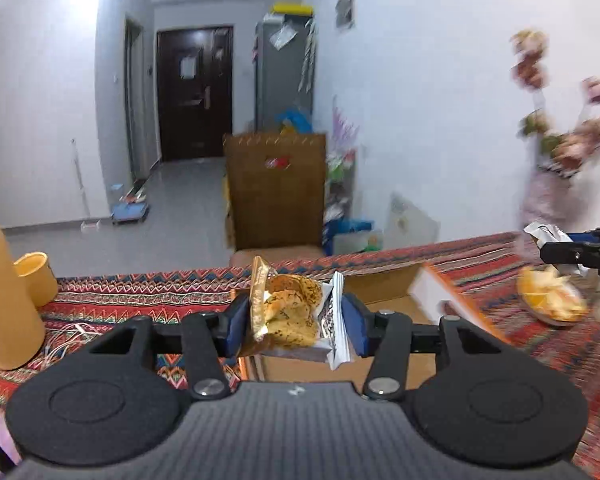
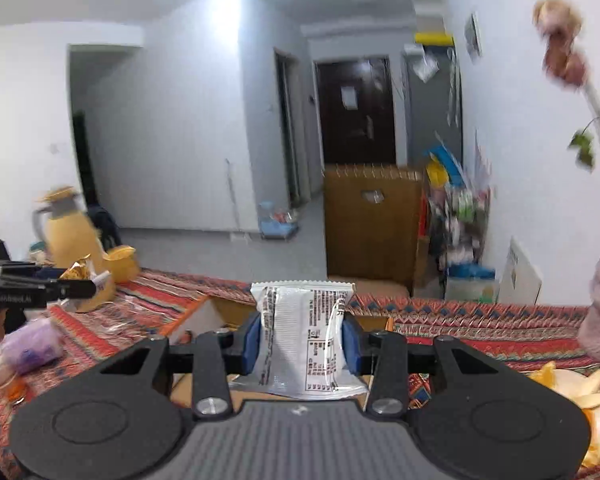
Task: Organize snacks
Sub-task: 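Carry both packets into the orange box and open both tools, then withdraw both tools from the box back toward the snack pile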
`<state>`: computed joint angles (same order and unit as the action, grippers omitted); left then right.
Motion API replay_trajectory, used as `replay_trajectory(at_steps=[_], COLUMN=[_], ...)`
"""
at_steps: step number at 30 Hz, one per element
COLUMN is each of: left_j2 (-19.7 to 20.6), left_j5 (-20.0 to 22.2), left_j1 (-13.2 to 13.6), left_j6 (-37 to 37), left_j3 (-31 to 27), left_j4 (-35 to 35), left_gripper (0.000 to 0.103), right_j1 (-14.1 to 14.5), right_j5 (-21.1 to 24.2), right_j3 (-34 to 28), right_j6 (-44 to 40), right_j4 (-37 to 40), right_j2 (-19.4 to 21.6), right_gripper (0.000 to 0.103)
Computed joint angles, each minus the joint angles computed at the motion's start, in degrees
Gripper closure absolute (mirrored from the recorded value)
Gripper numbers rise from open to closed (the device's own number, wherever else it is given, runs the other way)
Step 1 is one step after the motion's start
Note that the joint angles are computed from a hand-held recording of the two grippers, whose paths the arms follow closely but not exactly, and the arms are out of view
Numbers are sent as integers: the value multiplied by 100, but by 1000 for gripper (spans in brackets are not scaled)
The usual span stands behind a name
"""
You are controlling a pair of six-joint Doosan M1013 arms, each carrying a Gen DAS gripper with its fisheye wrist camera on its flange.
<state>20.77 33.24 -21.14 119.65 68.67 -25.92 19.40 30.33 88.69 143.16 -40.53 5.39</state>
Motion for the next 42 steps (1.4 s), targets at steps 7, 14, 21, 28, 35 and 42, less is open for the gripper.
replay_trajectory(at_steps=[7,14,21,28,35,42], left_j2=[1406,2235,1854,1449,683,-489], left_j5=[1060,1956,924,1015,903,150], left_j1=[-267,-347,-350,-302,-159,-79], left_j6=[-1018,-1606,-1456,-1359,-1645,-1079], left_j3=[-1572,-2650,-1912,-1614,-1088,73], left_j4=[1273,2022,2010,1885,1419,853], left_gripper=[53,35,13,12,3,0], right_j1=[-523,-485,-424,-455,-300,142], right_j5=[1149,2290,1945,1549,1296,1439], right_j3=[-1447,-2348,-2145,-1735,-1206,-654], right_j6=[-1550,-2069,-1761,-1063,-107,839], right_j4=[1363,1140,715,733,668,127], right_j2=[1565,2505,2395,1908,1029,108], right_gripper=[62,36,17,14,11,0])
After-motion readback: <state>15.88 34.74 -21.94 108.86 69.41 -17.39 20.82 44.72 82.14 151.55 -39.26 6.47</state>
